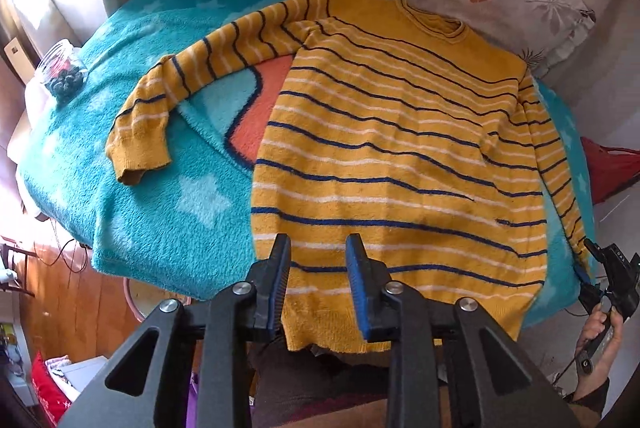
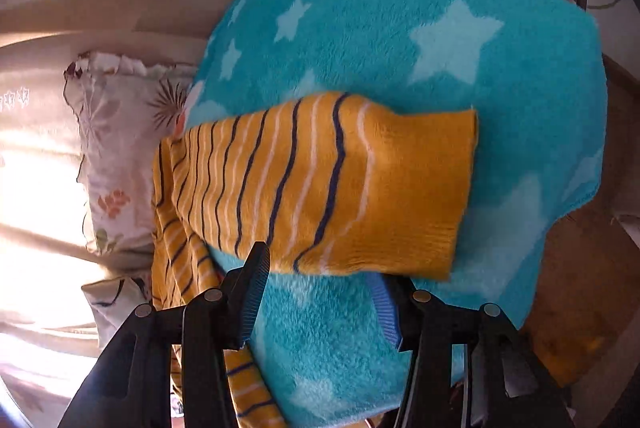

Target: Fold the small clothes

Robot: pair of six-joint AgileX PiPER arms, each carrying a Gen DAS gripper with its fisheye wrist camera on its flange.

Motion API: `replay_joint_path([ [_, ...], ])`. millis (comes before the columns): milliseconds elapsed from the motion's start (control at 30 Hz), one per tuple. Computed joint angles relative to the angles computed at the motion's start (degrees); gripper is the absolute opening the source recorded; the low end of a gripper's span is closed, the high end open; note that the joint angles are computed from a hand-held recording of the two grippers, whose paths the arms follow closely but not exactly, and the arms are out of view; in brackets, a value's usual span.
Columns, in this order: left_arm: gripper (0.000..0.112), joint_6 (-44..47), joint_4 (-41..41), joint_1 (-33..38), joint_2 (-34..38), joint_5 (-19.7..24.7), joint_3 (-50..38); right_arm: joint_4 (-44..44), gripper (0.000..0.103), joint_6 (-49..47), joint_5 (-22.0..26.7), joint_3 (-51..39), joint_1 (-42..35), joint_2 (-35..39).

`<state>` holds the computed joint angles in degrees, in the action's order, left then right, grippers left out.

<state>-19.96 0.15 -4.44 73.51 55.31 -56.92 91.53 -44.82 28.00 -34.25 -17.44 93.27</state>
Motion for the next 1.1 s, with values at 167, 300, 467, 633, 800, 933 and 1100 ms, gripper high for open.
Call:
replay_joint_path([
  [167, 0.028, 0.1, -0.6, -0.3, 0.7, -1.5, -1.2, -13.1, 0.007, 10.5, 0.7, -6.6, -4.5, 2.7],
  [300, 0.029, 1.5, -2.7, 2.1, 1.1, -2.9, -0.8, -35.8, 0.006, 28.4, -6.6, -11.5, -4.8, -1.8],
  [467, 0.030, 6.0, -7.3, 6.4, 2.6, -4.5, -0.3, -64.2, 0.006, 51.1, -7.9, -21.7, -5.7, -2.2],
  [633, 0.031, 10.7, -10.6, 10.9, 3.5, -5.5, -0.2, -88.3, 0.006, 71.2, -1.6, -34.9, 4.2, 1.1],
  [800, 0.032, 18.7, -16.5, 18.7, 5.2, -5.0, -0.8, -95.2, 0.006, 78.2, 3.1, -48.5, 19.8, 8.3],
  [933, 0.032, 25.8, -20.7, 25.9, 7.0, -3.5, -2.4, -84.1, 0.006, 67.6, 13.7, -70.2, 28.6, 20.9],
  [1100, 0.034, 33.7, -24.6, 35.8, 9.7, -0.9, -5.1, -80.2, 0.006, 63.5, 23.3, -98.8, 40.1, 39.7],
])
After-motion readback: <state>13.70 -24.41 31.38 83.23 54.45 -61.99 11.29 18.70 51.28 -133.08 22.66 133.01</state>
